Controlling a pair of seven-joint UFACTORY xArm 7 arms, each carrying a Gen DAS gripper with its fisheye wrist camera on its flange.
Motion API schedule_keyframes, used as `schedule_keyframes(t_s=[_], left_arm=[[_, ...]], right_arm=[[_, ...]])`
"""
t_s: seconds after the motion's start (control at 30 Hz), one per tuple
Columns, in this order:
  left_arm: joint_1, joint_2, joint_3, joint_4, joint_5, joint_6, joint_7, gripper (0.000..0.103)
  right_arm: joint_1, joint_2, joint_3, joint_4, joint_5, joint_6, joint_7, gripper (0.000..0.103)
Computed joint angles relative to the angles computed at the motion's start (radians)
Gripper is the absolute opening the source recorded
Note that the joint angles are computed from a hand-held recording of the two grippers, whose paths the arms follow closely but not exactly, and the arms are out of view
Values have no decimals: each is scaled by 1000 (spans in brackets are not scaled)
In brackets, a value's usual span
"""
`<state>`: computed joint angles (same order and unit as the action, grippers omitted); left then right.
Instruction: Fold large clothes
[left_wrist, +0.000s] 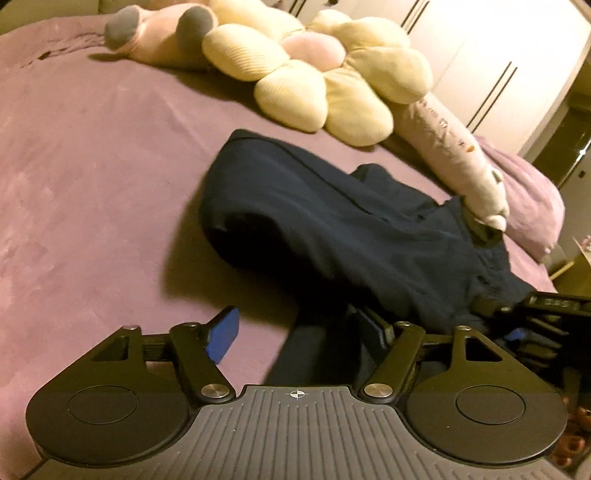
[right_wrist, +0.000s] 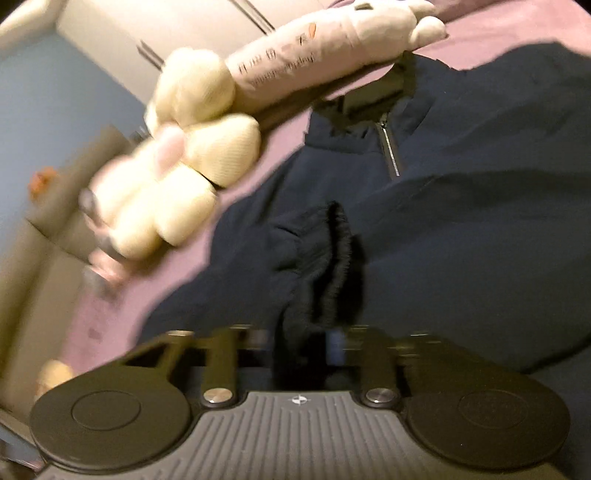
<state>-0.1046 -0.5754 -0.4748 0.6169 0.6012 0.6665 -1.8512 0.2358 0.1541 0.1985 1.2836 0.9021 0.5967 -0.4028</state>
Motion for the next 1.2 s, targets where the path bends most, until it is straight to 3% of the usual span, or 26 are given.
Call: schedule_keyframes(t_s=[0.07, 0.13, 0.23, 0.27, 0.33, 0.4, 0.47, 0.6, 0.7, 0.83, 0.9, 0.93, 1.0, 1.07, 1.17, 1.2], left_arm=[[3, 7, 18, -2, 1, -16, 11, 60], [5, 7, 29, -2, -6, -9, 22, 49], [12, 13, 33, 14, -3, 11, 43, 36], [19, 22, 30, 23, 7, 7, 45, 35], [32, 62, 29, 50, 29, -3, 56, 16], [32, 104, 30, 78, 37, 1, 50, 7], [26, 112, 35, 79, 58, -35, 23, 7], [21, 140, 23, 112, 115, -47, 12, 7], [-1, 184, 39, 144, 121, -41, 27, 12], [-35, 201, 53, 169, 133, -20, 21, 25], [-46, 193, 45, 185, 158, 11, 22, 34], [-48, 192, 40, 194, 173, 28, 20, 40], [-54, 198, 31, 213, 203, 49, 3, 46], [-70, 217, 41, 226, 214, 22, 2, 57], [-105, 284, 54, 269, 214, -5, 40, 65], [-116, 306, 57, 285, 221, -6, 49, 74]], right_arm=[[-91, -24, 104, -12, -11, -36, -27, 13], [-145, -86, 141, -45, 145, -56, -176, 12], [-30, -168, -48, -60, 379, 8, -349, 12], [-34, -193, -70, -66, 424, 20, -388, 12], [-44, -220, -109, -68, 459, 26, -420, 12], [-56, -232, -137, -68, 466, 10, -414, 12], [-69, -235, -153, -72, 439, -45, -409, 12], [-99, -215, -170, -73, 286, -167, -348, 12], [-123, -166, -175, -71, 114, -235, -233, 12], [-177, -65, -168, -50, -146, -194, -38, 16], [-139, -57, -222, -62, -201, -179, 20, 30], [-155, -77, -206, -89, -166, -204, 12, 34], [-232, -126, -133, -137, -4, -221, -94, 58], [-221, -168, -158, -172, 124, -169, -203, 60], [-204, -223, -189, -250, 217, -99, -312, 61], [-198, -225, -197, -268, 232, -89, -324, 61]])
